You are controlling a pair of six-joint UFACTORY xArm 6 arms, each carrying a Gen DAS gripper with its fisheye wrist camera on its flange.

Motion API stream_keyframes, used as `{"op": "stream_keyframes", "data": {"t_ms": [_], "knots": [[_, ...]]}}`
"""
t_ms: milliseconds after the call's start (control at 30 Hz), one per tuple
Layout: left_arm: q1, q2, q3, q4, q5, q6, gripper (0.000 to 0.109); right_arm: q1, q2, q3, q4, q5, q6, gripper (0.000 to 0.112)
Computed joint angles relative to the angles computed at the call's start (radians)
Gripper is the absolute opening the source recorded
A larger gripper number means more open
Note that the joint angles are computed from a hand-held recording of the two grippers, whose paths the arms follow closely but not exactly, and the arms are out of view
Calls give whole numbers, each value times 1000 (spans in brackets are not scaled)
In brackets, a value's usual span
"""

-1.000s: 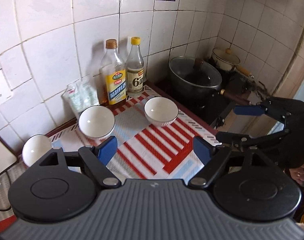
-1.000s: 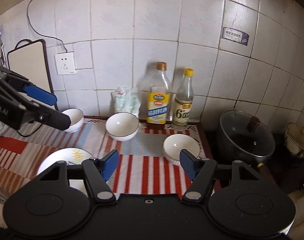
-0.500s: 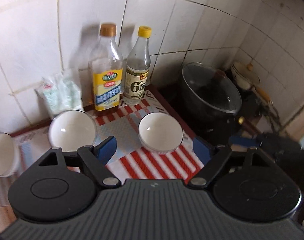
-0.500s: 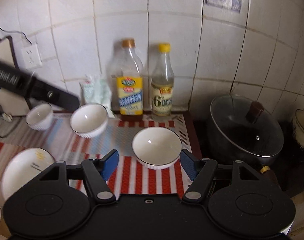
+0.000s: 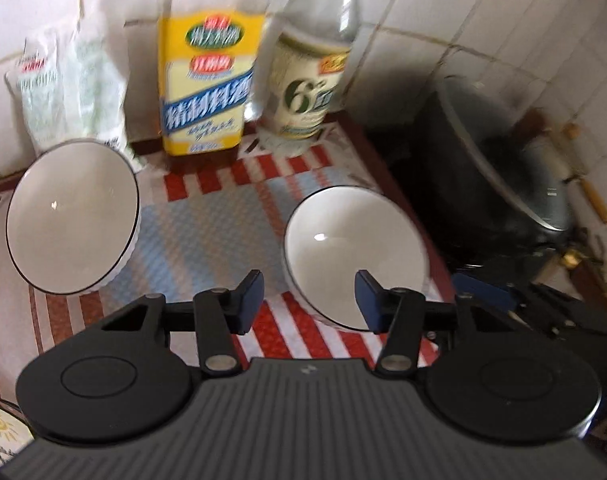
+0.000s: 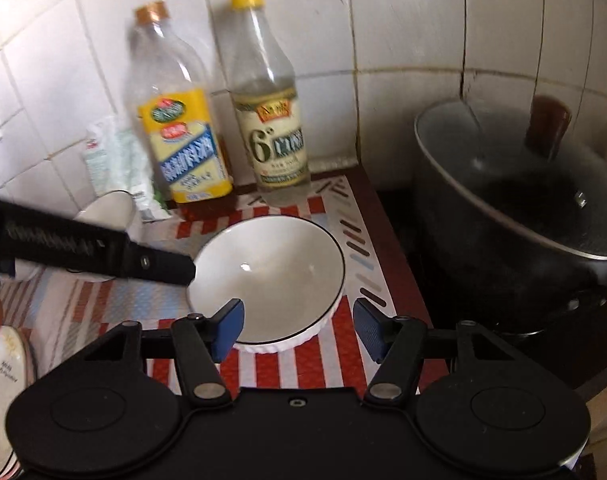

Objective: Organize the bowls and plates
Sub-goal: 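Close the left gripper on the white bowl rim, then carry the white bowl with the left gripper beside the plate stack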

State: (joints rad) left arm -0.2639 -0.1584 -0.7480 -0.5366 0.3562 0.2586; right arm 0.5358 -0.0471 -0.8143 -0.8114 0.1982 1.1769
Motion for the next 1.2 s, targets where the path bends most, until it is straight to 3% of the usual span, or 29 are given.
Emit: {"op": "stream_keyframes", "data": {"t_ms": [133, 300, 367, 467, 600, 700, 767, 1200], "knots": [[-6, 63, -26, 103, -24, -102, 44, -16, 48, -12, 91, -28, -46, 53], [-1, 127, -78, -25, 12, -24, 18, -25, 86, -18, 219, -39, -142, 36], [-4, 145, -81, 35, 0, -92, 13, -27, 95, -19, 258, -52, -173, 32], [-6, 164, -88, 32, -9, -116, 13, -19, 120, -38, 367, -48, -267, 29], [-20, 152, -73, 44, -35, -100, 13, -12, 136, -63, 448, -11, -285, 24], [-23, 119, -43, 137, -46, -167, 13, -4, 121, -59, 426, 20, -252, 22], [-21, 90, -18, 205, -47, -225, 13, 6, 97, -30, 514, 5, -325, 22], [12, -217, 179, 383, 115, -376, 14, 102, -64, 48, 621, 97, -487, 22]]}}
